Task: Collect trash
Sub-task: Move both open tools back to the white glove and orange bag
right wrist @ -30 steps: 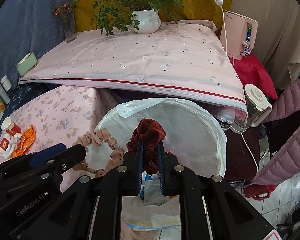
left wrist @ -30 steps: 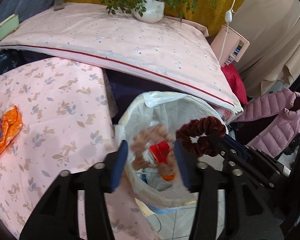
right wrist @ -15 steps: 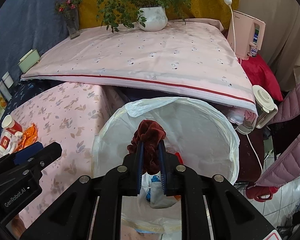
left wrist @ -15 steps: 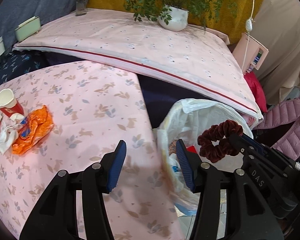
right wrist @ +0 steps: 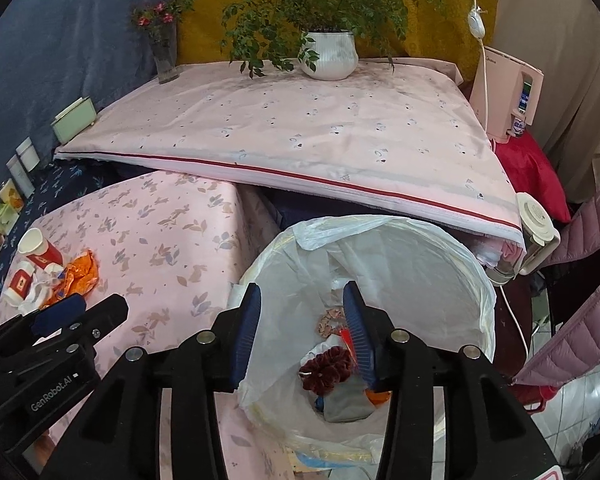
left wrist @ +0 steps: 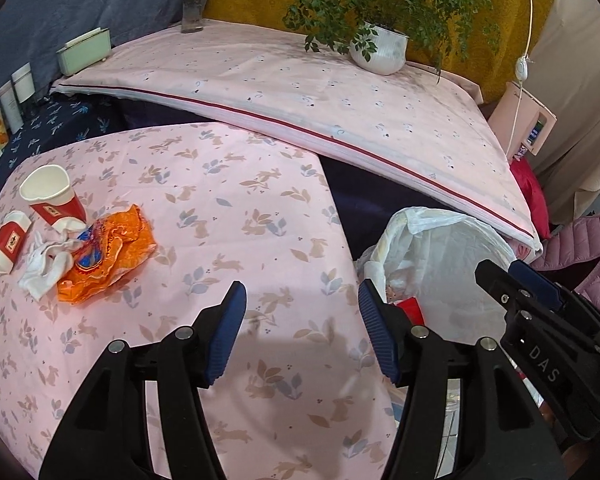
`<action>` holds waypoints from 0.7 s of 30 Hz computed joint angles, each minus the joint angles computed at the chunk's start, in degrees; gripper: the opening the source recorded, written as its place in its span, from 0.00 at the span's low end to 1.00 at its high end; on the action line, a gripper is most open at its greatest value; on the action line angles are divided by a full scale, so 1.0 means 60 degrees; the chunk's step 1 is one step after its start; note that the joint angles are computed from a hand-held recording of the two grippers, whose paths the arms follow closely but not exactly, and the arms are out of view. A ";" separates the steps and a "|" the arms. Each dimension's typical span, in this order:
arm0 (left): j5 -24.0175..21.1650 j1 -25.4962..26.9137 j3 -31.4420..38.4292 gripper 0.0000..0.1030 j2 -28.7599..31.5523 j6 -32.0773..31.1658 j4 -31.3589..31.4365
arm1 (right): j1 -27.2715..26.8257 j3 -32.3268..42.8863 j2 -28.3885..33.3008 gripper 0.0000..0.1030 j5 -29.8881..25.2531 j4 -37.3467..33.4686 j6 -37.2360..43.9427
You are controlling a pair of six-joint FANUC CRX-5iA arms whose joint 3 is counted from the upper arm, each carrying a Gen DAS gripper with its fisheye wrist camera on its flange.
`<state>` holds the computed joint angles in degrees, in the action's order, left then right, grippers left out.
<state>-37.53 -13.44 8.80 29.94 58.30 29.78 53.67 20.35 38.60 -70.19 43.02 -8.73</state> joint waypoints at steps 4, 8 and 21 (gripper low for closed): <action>0.0010 0.0152 -0.0107 0.54 -0.0077 0.0012 -0.0003 | 0.0082 0.0495 0.0269 0.44 -0.0095 -0.0007 0.0258; 0.0031 0.0348 -0.0237 0.54 -0.0166 0.0032 -0.0038 | 0.0176 0.0934 0.0522 0.46 -0.0170 -0.0030 0.0455; 0.0113 0.1394 -0.0671 0.61 -0.0355 0.0364 -0.0198 | 0.0466 0.3449 0.1983 0.55 -0.0652 -0.0365 0.1675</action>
<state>-36.85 -5.08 4.78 27.81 60.48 28.59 56.47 41.05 50.50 -74.10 40.83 1.31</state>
